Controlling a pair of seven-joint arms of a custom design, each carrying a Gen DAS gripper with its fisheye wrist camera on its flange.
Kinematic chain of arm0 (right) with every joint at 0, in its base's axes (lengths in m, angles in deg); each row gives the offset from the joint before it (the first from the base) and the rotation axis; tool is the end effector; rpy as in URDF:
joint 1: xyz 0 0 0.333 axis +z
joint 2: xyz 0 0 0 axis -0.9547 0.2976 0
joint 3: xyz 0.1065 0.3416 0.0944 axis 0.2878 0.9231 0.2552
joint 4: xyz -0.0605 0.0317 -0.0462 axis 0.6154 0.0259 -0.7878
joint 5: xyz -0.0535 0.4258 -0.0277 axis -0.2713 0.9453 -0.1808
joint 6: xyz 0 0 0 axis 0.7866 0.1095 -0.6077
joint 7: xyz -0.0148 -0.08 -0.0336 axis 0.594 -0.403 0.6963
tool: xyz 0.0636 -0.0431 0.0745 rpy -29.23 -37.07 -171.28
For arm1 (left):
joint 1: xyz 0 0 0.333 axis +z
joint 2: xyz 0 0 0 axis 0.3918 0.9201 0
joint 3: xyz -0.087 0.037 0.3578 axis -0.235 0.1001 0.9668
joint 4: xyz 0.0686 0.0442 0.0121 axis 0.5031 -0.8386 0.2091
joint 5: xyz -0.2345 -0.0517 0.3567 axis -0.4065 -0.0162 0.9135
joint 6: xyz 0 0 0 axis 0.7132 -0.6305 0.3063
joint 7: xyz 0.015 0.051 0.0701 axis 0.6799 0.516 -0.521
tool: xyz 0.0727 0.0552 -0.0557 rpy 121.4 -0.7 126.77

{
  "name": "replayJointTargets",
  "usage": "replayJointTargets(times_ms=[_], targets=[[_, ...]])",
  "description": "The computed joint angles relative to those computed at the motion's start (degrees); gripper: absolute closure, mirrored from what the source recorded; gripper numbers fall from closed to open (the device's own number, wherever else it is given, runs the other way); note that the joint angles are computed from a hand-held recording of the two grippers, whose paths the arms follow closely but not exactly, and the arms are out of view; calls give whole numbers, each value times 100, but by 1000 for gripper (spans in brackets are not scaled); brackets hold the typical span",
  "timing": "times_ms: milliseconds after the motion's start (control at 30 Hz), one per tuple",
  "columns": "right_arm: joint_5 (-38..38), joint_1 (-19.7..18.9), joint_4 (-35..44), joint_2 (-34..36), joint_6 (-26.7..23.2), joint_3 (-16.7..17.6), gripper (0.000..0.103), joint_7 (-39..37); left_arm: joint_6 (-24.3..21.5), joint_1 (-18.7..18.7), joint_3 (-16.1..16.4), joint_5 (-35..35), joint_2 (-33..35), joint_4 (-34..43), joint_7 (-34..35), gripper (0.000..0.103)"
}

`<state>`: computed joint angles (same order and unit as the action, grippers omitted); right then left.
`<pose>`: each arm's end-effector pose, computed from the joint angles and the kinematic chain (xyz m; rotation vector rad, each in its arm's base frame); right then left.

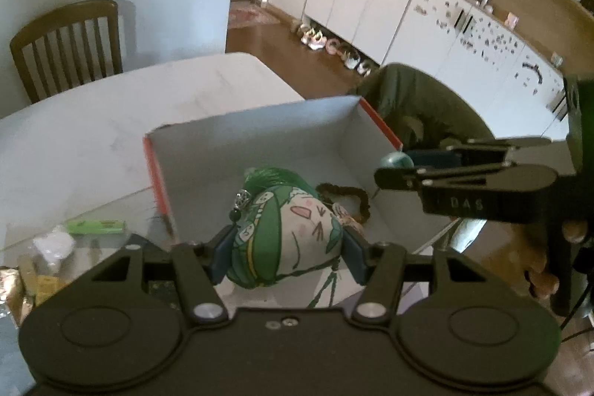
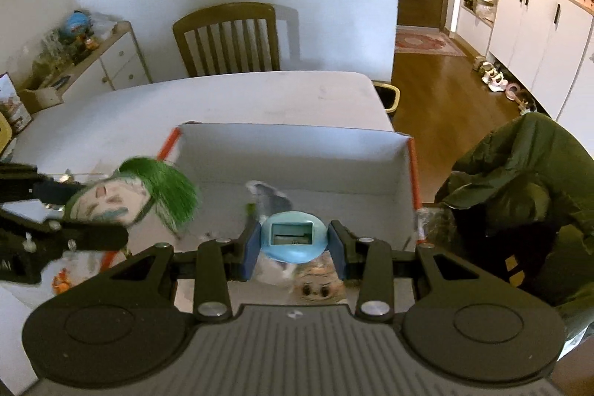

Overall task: Organize objects
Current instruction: 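Lower the green-haired plush into the box with the left tool while the right tool lowers the blue case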

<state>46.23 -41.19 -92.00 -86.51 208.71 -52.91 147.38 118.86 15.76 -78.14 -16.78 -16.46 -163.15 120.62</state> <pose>0.4661 0.2761 0.5216 -2.1931 1.0430 -0.2703 0.3634 -0.2312 0.5098 -1.9748 1.8048 -0.8236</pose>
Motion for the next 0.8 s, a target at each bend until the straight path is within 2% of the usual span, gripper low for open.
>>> replayJointTargets(times_ms=[133, 233, 433, 600, 800], targets=[[89, -66, 158, 270, 28, -39, 65, -261, 64, 410, -360, 417, 446, 287, -320, 44], [191, -181, 315, 508, 38, 27, 65, -398, 67, 527, -448, 697, 698, 437, -564, 44], [475, -510, 651, 949, -172, 233, 65, -796, -147, 215, -169, 827, 1217, 613, -670, 44], [3, -777, 860, 1286, -329, 483, 65, -556, -257, -8, 34, 896, 1391, 629, -758, 43], [-277, -904, 910, 1438, -463, 687, 65, -620, -543, -145, 227, 922, 1584, 708, -831, 43]])
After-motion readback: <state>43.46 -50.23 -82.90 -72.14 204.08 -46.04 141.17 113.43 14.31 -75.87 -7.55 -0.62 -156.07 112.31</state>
